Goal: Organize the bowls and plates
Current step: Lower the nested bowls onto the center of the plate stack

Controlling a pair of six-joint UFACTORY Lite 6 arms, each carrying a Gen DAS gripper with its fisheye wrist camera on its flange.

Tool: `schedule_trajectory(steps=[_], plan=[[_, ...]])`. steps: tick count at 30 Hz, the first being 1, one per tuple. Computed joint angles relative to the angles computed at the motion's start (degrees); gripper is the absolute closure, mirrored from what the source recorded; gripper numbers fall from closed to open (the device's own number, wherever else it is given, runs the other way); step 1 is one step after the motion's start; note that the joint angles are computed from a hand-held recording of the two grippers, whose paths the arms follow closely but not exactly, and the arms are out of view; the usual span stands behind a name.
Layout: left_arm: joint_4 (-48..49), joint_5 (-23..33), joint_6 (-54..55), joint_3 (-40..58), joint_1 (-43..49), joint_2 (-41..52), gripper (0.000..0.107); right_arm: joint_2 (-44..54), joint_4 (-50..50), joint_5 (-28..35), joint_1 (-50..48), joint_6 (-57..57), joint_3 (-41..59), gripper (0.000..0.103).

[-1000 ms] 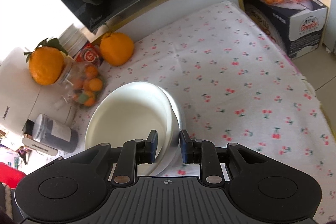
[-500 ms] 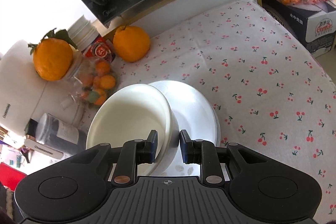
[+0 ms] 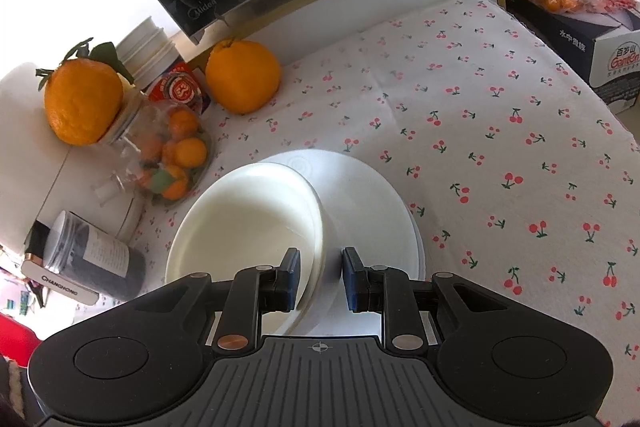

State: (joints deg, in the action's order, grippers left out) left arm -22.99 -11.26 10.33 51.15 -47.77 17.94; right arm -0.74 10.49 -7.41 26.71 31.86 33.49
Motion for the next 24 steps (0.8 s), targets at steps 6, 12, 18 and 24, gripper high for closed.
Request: schedule_trajectory(steps=[6,12,18,24], plan=[[2.1,0.1,-1.7,0.4,-0.1,0.3,0.035,0.5,-9.0,-1.0,-1.1,8.1,-0.6,0.078],[-10.8,0.0,11.5,0.8,-1.1,0.4,0.019,-1.4,-21.7,-3.1,-2.9,20.7,-2.6,0.058],[-16.2,0.5,16.3,0.5,-1.0,-0.4,0.015,-2.9,-21.0,-2.5,-2.7,19.7,-2.9,0.048],[-20.2,0.8,19.5,-0.4,-1.3,-2.2,0.013,-5.3,-20.7,-1.7,-3.0,19.2,-3.8,0.041]])
